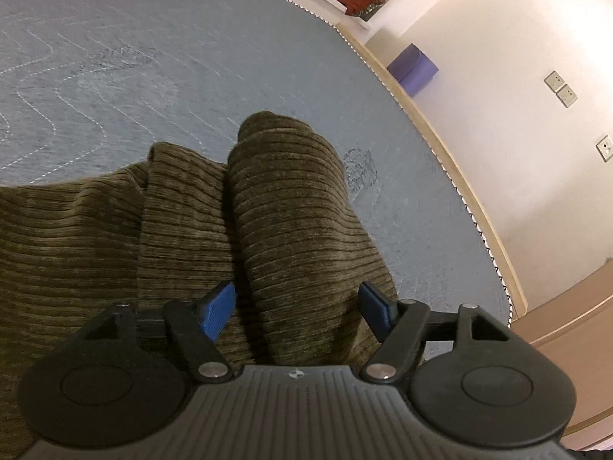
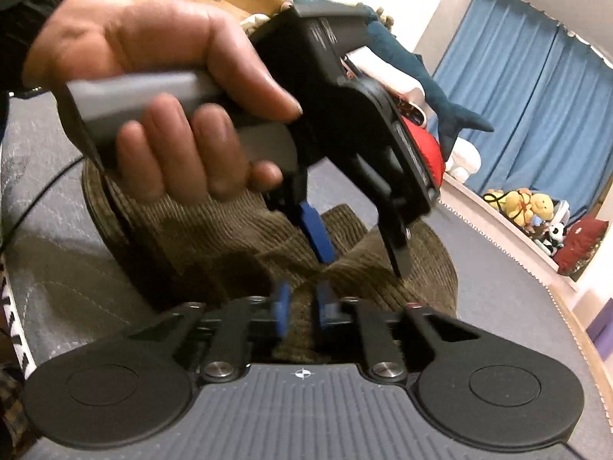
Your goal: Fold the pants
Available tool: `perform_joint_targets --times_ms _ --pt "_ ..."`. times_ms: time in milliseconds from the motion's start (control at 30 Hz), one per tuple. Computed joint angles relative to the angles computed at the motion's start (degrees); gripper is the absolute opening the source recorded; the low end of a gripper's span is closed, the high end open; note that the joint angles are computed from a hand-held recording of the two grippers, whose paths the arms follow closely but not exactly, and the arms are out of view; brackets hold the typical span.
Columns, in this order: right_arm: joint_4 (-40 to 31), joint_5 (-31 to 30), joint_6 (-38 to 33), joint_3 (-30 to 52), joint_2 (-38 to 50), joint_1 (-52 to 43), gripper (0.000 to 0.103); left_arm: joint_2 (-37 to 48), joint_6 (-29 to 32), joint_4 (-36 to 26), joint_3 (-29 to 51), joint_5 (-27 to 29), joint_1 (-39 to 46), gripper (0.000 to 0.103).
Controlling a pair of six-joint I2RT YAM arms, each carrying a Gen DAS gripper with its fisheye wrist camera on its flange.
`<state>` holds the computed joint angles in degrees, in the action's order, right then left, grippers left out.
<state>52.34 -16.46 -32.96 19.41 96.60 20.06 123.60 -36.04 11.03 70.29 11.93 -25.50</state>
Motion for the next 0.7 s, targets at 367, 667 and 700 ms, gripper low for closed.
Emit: perform_joint_targets --times_ms 367,667,700 --pt "9.0 -8.5 3.9 -4.0 -4.0 -1.1 0.0 -1.4 4.1 -0.5 -1.1 -3.1 -0.8 0.018" --pt "28.5 -2.5 12.4 -6.0 0.6 4.1 0.062 -18.9 0.7 5.4 -21.6 -11.5 5.7 0.016" --pt "31.2 -2.0 14.0 -6.2 1.2 4.2 0.065 -21.5 -0.1 5.5 -24.5 -12.9 7.1 0.016"
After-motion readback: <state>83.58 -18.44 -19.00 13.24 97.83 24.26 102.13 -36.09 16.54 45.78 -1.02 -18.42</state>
